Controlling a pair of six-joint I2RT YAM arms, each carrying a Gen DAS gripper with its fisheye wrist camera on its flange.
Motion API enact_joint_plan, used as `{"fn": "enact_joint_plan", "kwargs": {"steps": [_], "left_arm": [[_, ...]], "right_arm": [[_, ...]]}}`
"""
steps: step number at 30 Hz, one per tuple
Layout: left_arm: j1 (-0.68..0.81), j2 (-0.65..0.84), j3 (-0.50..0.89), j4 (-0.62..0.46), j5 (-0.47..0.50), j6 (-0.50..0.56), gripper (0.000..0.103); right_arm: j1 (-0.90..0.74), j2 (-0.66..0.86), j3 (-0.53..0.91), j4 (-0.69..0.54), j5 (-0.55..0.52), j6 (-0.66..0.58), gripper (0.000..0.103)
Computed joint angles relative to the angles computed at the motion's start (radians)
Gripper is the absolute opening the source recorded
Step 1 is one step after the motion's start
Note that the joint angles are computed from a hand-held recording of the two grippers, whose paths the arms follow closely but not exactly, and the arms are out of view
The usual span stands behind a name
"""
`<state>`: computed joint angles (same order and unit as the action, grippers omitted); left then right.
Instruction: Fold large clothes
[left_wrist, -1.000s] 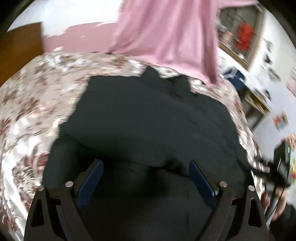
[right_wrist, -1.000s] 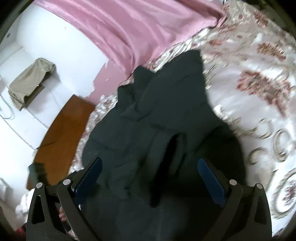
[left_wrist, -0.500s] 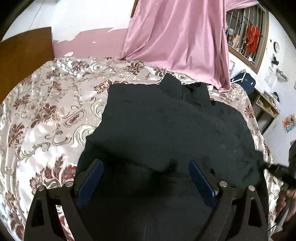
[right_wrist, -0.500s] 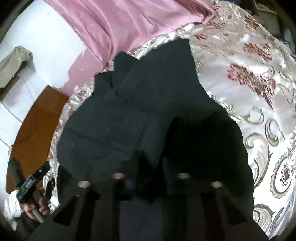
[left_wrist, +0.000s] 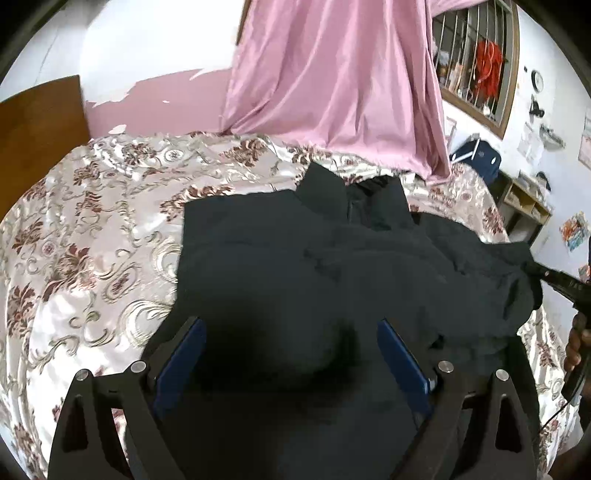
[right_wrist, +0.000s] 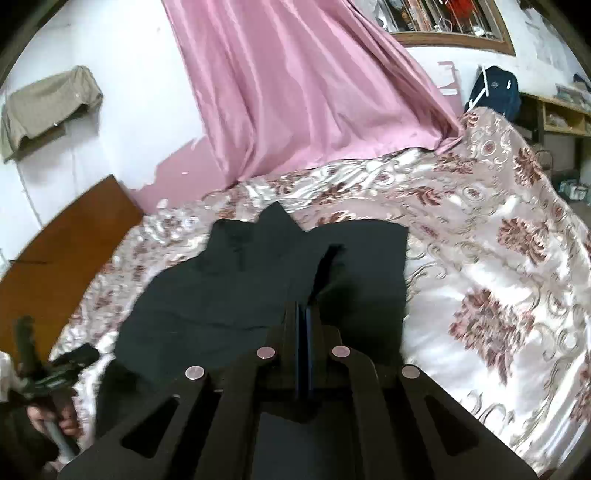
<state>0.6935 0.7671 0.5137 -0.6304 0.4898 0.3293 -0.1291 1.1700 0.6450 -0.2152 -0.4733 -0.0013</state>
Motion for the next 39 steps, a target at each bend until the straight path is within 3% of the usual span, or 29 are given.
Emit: {"fn": "enact_joint_plan", "kwargs": {"steps": [2, 5, 7, 8, 9, 15, 20, 30, 39], "left_arm": [[-0.083, 0.050, 0.004, 0.054, -0.056, -0.059, 0.093], [-0.155, 0.113, 0.035, 0.111, -0.077, -0.110, 0.093], [-0.203, 0.163, 0.062, 0.147, -0.092, -0.132, 0.093], [-0.236, 0.199, 0.081, 0.166, -0.110, -0.147, 0.093], [-0.273, 0.242, 0.102, 0.184, -0.133, -0.159, 0.093], [-0.365, 0.455, 0.187, 0.210, -0.181, -0.179, 0.093], [-0.406, 0.491, 0.117, 0.275, -0.229, -0.069, 0.094], [-0.428, 0.415, 0.007, 0.272, -0.257, 0.062, 0.094], [-0.469, 0.397, -0.067, 0.353, -0.317, 0.060, 0.094]], "right_arm": [[0.042, 0.073, 0.028, -0.013, 0.078, -0.043, 0.004], [0.105, 0.084, 0.050, -0.025, 0.203, -0.084, 0.013], [0.159, 0.058, 0.063, -0.022, 0.258, -0.122, 0.035], [0.182, 0.051, 0.077, -0.024, 0.264, -0.126, 0.053], [0.202, 0.059, 0.098, -0.026, 0.266, -0.122, 0.059], [0.307, 0.287, 0.268, -0.128, 0.234, -0.101, 0.059], [0.319, 0.405, 0.261, -0.105, 0.222, -0.134, 0.059], [0.334, 0.351, 0.141, -0.121, 0.188, -0.163, 0.059], [0.359, 0.297, 0.004, 0.026, 0.237, -0.139, 0.059]]}}
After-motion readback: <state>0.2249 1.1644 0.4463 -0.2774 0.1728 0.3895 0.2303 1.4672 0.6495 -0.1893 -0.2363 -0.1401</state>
